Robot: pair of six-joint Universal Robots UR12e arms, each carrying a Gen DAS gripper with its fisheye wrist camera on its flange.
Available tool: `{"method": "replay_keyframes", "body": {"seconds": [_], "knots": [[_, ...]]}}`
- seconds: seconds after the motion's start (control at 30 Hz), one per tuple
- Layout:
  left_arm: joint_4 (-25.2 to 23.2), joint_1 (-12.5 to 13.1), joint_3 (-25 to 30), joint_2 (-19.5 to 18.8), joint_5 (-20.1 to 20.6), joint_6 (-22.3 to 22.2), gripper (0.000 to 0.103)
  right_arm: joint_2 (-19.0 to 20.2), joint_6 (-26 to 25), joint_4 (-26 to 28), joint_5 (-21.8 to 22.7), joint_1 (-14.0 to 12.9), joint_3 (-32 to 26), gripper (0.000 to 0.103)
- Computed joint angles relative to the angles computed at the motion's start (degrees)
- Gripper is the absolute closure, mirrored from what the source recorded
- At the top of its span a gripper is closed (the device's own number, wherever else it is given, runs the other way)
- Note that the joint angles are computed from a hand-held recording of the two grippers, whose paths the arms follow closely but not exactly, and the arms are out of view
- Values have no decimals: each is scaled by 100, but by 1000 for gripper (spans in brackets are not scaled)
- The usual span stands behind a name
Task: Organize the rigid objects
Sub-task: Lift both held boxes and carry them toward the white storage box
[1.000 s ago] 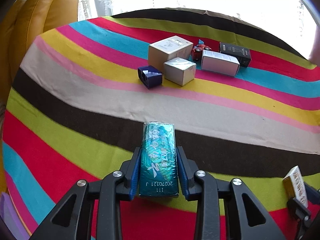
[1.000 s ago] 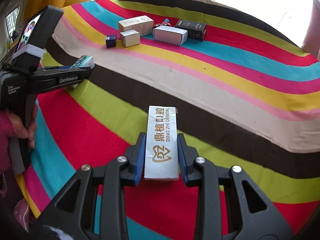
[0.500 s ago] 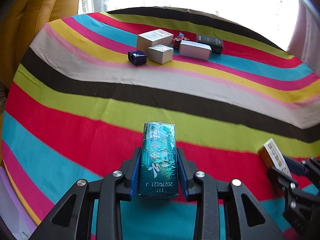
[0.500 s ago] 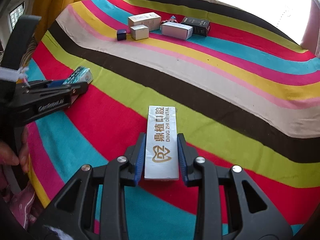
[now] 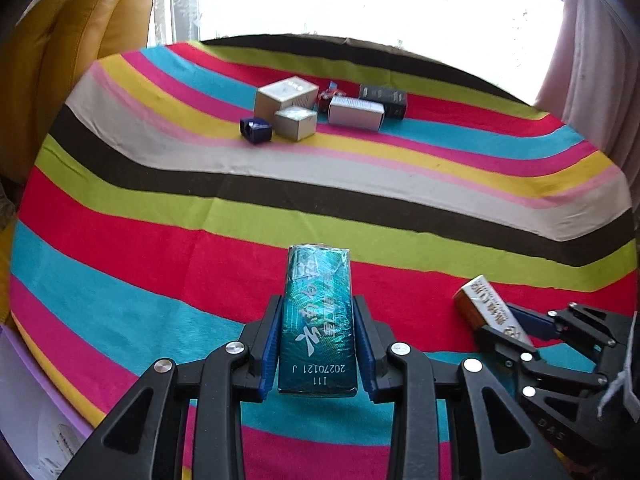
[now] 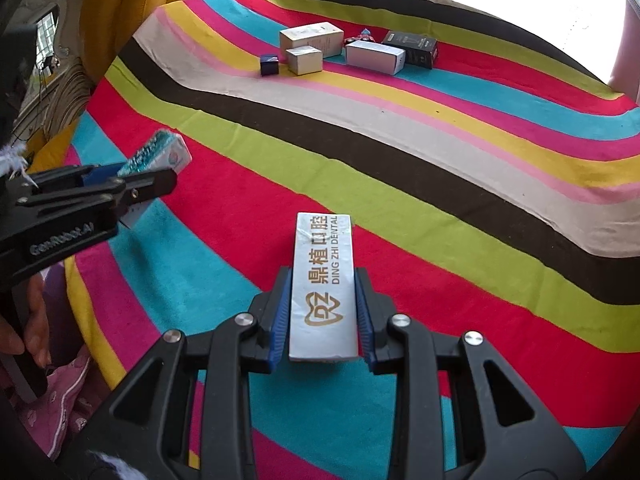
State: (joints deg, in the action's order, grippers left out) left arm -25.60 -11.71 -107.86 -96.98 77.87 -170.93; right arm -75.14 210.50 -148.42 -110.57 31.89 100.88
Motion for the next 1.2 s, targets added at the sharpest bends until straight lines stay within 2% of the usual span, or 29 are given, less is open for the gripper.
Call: {"method": "replay_keyframes", "body": {"seconds": [0.2,0.4,0.53,0.77,0.87,1.03,1.2], "knots": [[97,158,-167,206,-206,139,69,-3,-115,-129,94,50,-47,69],[114,473,-354,431,-497,94,69,73,-417,-200,128,151,-210,69],[304,671,-480,562,-629,16,69,152,-669,-235,186,225,-367,69],[671,1216,-910,882,-763,-265,69,326,-1176,-357,444,316,-702,69],[791,1457,-1078,1010,-607,-436,69,445,-1381,-415,667,356,-896,69],[883,1858,-1308,1255,-519,-637,69,719,-1882,-454,856,499,-1293,69],[885,2218,-1501,1447,-679,-809,69,942,-2348,-345,950,646,-1613,69]]}}
